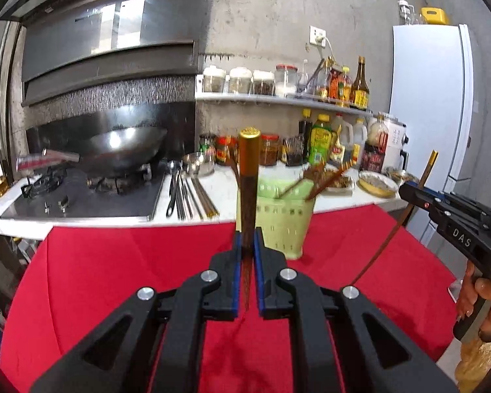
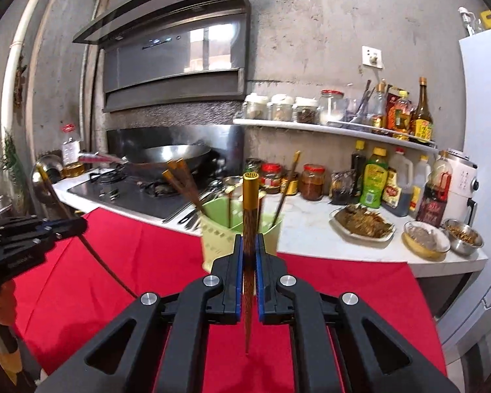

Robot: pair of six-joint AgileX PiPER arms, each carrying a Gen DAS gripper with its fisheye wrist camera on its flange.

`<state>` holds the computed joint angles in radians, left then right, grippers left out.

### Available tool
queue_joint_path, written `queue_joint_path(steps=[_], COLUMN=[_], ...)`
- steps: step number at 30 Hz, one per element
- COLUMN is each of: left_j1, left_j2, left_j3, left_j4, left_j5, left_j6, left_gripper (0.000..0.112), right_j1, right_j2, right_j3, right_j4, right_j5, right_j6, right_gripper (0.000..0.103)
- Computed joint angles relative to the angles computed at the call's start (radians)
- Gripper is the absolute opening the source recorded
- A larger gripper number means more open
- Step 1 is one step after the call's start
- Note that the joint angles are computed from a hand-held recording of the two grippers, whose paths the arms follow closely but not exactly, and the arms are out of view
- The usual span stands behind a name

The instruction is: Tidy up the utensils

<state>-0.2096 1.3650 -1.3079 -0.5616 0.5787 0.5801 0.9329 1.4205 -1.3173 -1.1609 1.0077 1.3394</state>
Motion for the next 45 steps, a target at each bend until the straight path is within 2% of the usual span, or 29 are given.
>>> queue_joint_path(steps=[7,12,17,22,26,28,30,31,32,33,34,36,41,45], left_j1=[-0.077,-0.132,-0.153,-0.164,-0.156,-0.16,-0.16,-0.157,-0.158,-0.157,-0.156,-0.15,-0.137,-0.141], left_j2=[0.16,0.31,0.498,0.632,0.75,0.763,0.779,0.781,0.765,0.747,0.729,0.658,0.449,0.264], left_j3=[-0.338,-0.614,-0.889,-1.002,-1.13,-1.129,-1.155,-1.163,-1.14,-1.119,-1.098,-1.005,-0.755,-0.504], left_j4=[0.105,0.222,0.276,0.289,0.255,0.264,0.259,0.246,0.247,0.247,0.243,0.223,0.239,0.354], left_j5=[0.002,0.042,0.145,0.207,0.305,0.292,0.308,0.312,0.295,0.282,0.27,0.221,0.091,-0.004], left_j6=[-0.143,-0.264,-0.334,-0.337,-0.335,-0.326,-0.317,-0.309,-0.303,-0.298,-0.295,-0.281,-0.286,-0.36], left_gripper=[0.007,0.007,0.007,0.007,0.007,0.007,0.007,0.007,0.007,0.008,0.01,0.026,0.045,0.05], right_j1=[-0.143,-0.25,-0.333,-0.396,-0.422,-0.427,-0.438,-0.435,-0.425,-0.416,-0.411,-0.389,-0.279,-0.164], right_j2=[0.019,0.081,0.148,0.218,0.252,0.262,0.268,0.265,0.257,0.246,0.232,0.203,0.094,0.01], right_j3=[-0.157,-0.305,-0.377,-0.369,-0.353,-0.354,-0.364,-0.362,-0.357,-0.348,-0.341,-0.332,-0.275,-0.202], right_j4=[-0.046,-0.006,0.093,0.188,0.246,0.279,0.33,0.325,0.288,0.257,0.24,0.194,0.053,-0.017], right_j5=[-0.094,-0.221,-0.342,-0.406,-0.422,-0.421,-0.427,-0.428,-0.418,-0.413,-0.41,-0.382,-0.259,-0.141], right_j6=[-0.116,-0.219,-0.285,-0.32,-0.345,-0.365,-0.41,-0.403,-0.368,-0.34,-0.327,-0.292,-0.207,-0.159], right_gripper=[0.007,0.007,0.007,0.007,0.007,0.007,0.013,0.019,0.037,0.044,0.046,0.047,0.05,0.055])
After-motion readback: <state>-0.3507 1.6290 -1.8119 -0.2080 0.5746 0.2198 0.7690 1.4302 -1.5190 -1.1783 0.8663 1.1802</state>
